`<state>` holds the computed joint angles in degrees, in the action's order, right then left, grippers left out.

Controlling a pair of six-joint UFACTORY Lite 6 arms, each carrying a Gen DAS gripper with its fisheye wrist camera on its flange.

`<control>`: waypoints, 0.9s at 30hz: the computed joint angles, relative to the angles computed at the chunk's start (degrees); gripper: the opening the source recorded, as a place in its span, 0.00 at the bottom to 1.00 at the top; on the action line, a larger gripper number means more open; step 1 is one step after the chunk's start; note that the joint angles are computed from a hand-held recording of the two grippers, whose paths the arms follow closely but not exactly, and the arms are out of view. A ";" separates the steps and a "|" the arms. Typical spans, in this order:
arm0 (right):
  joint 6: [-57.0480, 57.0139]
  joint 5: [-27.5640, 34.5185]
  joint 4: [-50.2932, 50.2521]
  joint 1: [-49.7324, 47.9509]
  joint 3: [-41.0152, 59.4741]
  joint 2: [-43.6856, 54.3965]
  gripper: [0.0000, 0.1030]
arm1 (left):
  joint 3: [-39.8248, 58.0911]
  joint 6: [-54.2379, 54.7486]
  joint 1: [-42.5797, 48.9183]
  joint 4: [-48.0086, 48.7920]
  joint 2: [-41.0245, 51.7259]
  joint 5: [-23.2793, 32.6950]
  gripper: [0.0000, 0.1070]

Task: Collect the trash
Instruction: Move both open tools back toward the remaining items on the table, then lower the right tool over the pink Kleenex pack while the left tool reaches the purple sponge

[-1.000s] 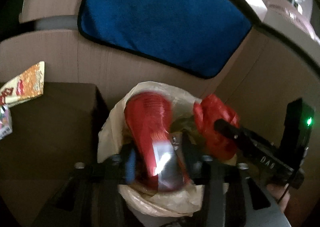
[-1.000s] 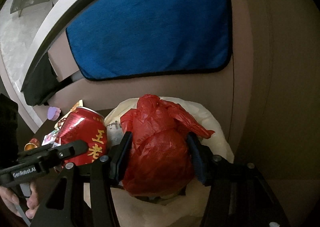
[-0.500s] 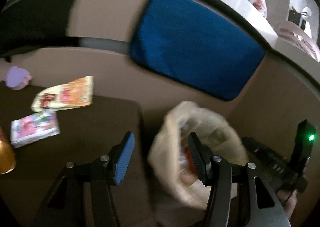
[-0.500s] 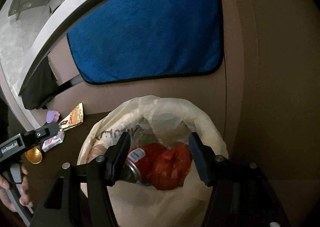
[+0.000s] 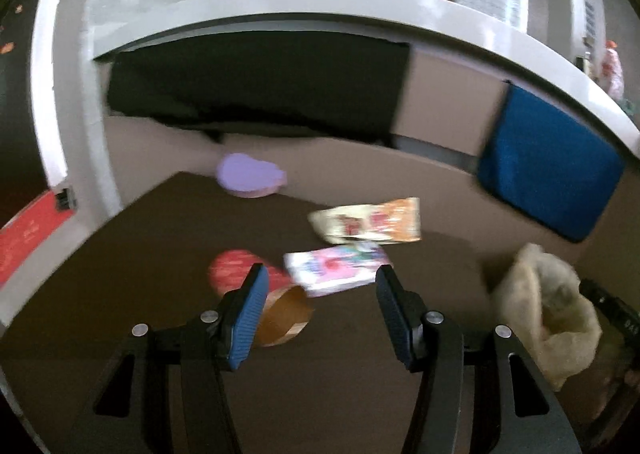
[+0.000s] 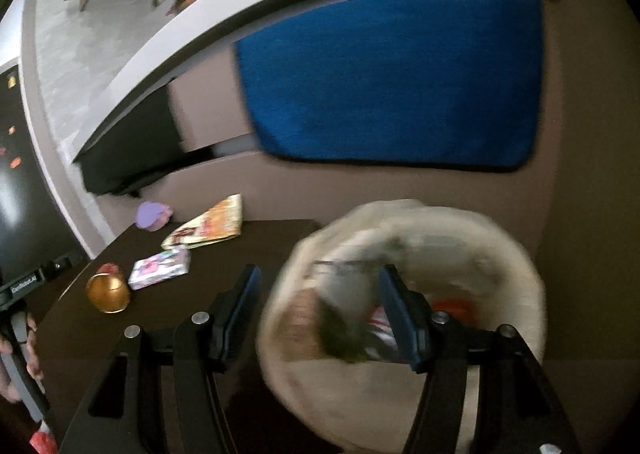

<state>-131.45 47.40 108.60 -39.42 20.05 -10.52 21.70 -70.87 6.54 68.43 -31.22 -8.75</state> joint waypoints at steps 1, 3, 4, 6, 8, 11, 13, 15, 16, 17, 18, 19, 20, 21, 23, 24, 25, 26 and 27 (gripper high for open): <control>-0.05 -1.81 2.14 3.75 -0.75 -1.48 0.57 | -0.53 -4.06 2.79 5.20 -0.39 -1.90 0.53; -0.85 -6.30 7.97 13.19 -1.46 -3.66 0.57 | -1.25 -7.96 11.42 12.89 0.12 -8.44 0.53; -1.84 -8.38 11.15 17.54 -1.34 -3.97 0.57 | -1.35 -7.98 15.79 15.09 1.08 -12.03 0.53; -5.55 -11.94 18.38 25.00 -0.94 -3.79 0.57 | -1.06 -6.16 22.86 17.10 4.08 -18.31 0.53; -11.73 -15.62 28.35 34.02 1.47 -0.83 0.57 | 0.11 -3.71 29.56 18.99 8.51 -24.72 0.53; -17.09 -18.29 36.80 43.64 7.39 6.69 0.57 | 1.24 -0.70 34.66 20.87 12.56 -29.29 0.53; -18.04 -19.52 39.12 48.14 12.72 12.76 0.57 | 2.61 1.62 38.48 22.28 15.46 -32.16 0.53; -16.91 -21.42 39.43 51.97 19.98 20.01 0.57 | 4.46 2.23 41.49 24.48 18.37 -34.41 0.53; -17.09 -22.41 40.37 53.65 23.71 23.46 0.57 | 5.34 1.93 42.08 25.22 19.47 -34.86 0.53; -17.31 -24.01 41.34 55.39 28.56 27.57 0.57 | 6.39 1.59 43.33 26.59 20.88 -35.77 0.53; -15.56 -25.41 39.91 56.31 32.53 30.64 0.57 | 7.38 1.24 44.28 27.84 22.28 -36.44 0.53; -11.47 -26.99 36.08 56.90 37.81 34.67 0.57 | 8.27 0.90 45.09 29.05 23.45 -37.03 0.53; -6.98 -27.22 31.54 57.13 43.81 39.40 0.56 | 9.00 0.95 46.01 30.08 24.37 -37.54 0.53; -2.67 -29.25 27.02 57.26 48.16 42.14 0.56 | 9.47 1.33 46.87 30.67 24.91 -37.75 0.53; 5.11 -33.59 19.20 58.43 59.26 49.62 0.56 | 10.47 2.03 47.92 31.14 25.91 -37.81 0.53; 11.08 -35.35 13.20 58.68 63.14 52.20 0.56 | 11.16 2.19 49.03 31.83 26.35 -38.00 0.53; 17.07 -36.73 7.20 58.88 67.45 55.70 0.56 | 11.69 2.54 50.00 32.00 26.82 -38.05 0.53; 23.07 -36.89 1.21 58.52 70.78 59.18 0.55 | 11.98 2.78 50.91 32.08 27.04 -38.10 0.53; 29.07 -36.13 -4.79 57.99 71.81 60.28 0.55 | 12.30 2.84 52.20 32.33 27.36 -38.31 0.53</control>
